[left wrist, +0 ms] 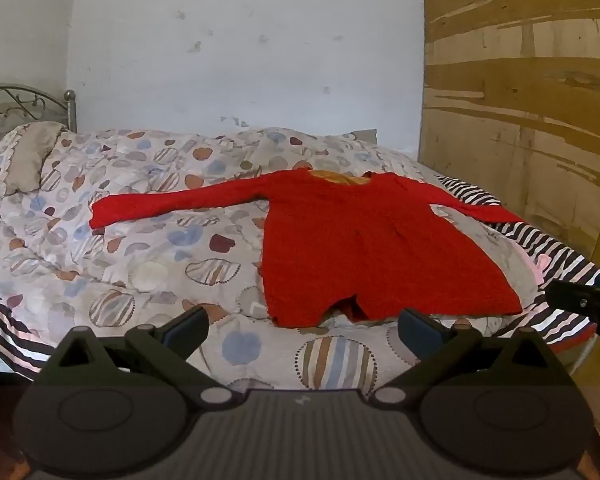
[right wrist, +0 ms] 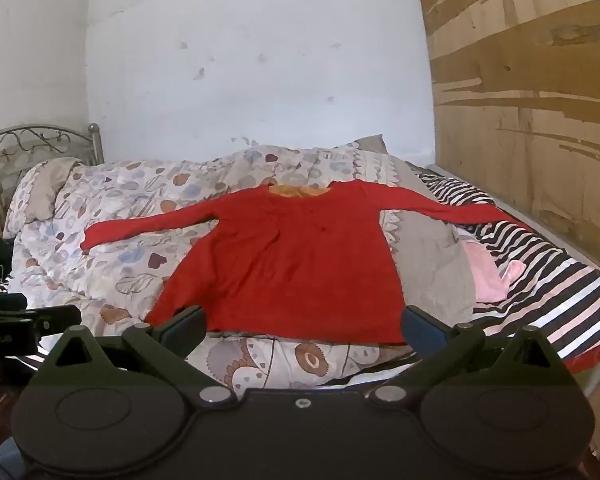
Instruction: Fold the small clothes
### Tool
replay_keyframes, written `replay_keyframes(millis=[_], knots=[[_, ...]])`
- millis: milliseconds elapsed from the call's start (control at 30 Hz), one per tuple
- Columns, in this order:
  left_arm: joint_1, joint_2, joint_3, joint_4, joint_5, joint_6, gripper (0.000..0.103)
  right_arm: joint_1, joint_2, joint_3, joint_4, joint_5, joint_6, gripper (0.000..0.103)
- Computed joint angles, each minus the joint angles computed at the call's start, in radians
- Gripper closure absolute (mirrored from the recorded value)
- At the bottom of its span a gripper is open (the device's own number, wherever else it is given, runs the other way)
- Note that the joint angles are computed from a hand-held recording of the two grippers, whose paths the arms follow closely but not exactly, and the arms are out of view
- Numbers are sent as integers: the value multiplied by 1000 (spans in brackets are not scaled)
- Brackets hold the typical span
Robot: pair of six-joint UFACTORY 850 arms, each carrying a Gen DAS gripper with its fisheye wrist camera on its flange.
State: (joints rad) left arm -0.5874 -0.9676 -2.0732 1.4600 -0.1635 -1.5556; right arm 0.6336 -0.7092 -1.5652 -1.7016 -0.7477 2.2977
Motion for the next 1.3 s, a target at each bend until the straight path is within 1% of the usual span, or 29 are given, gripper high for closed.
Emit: replay_keyframes(millis=[67, 100, 200, 233, 400, 433, 500, 533, 567, 700, 733, 767, 900, 967, 1300], knots=[[1, -2, -4, -24, 0, 27, 0, -1, 2, 3, -2, 2, 3, 0], [4, 6, 9, 13, -5, -7, 0, -2, 3, 5, -5, 4, 7, 0], [8, 11, 16, 17, -1, -7, 0, -1, 0, -2, -4, 10, 4, 0], [1, 6, 6, -20, -15, 32, 0, 1, -2, -6, -2, 9, 2, 0], [4, 22, 30, 11, 1, -7, 0, -1, 0, 4, -15, 13, 17, 0], [1, 7, 15, -9, -6, 13, 0, -2, 0, 0, -9, 15, 10, 0], [2, 8, 17, -23, -6, 26, 0, -2, 0, 0, -11, 17, 15, 0], [2, 6, 10, -76, -9, 76, 0, 0, 0, 0, -11, 16, 18, 0], [2, 4, 8, -95, -10, 93, 0, 2, 0, 1, -11, 14, 20, 0], [3, 7, 16, -89, -10, 83, 0, -2, 8, 15, -28, 22, 38, 0], [4, 8, 16, -102, -10, 95, 0, -3, 9, 17, -31, 24, 41, 0], [4, -2, -3, -155, -15, 148, 0, -5, 9, 19, -35, 27, 47, 0], [4, -2, -3, -174, -14, 168, 0, -4, 8, 17, -31, 28, 45, 0], [3, -5, -8, -212, -18, 206, 0, -4, 9, 18, -34, 29, 49, 0], [2, -6, -11, -227, -22, 222, 0, -4, 8, 16, -31, 30, 47, 0]])
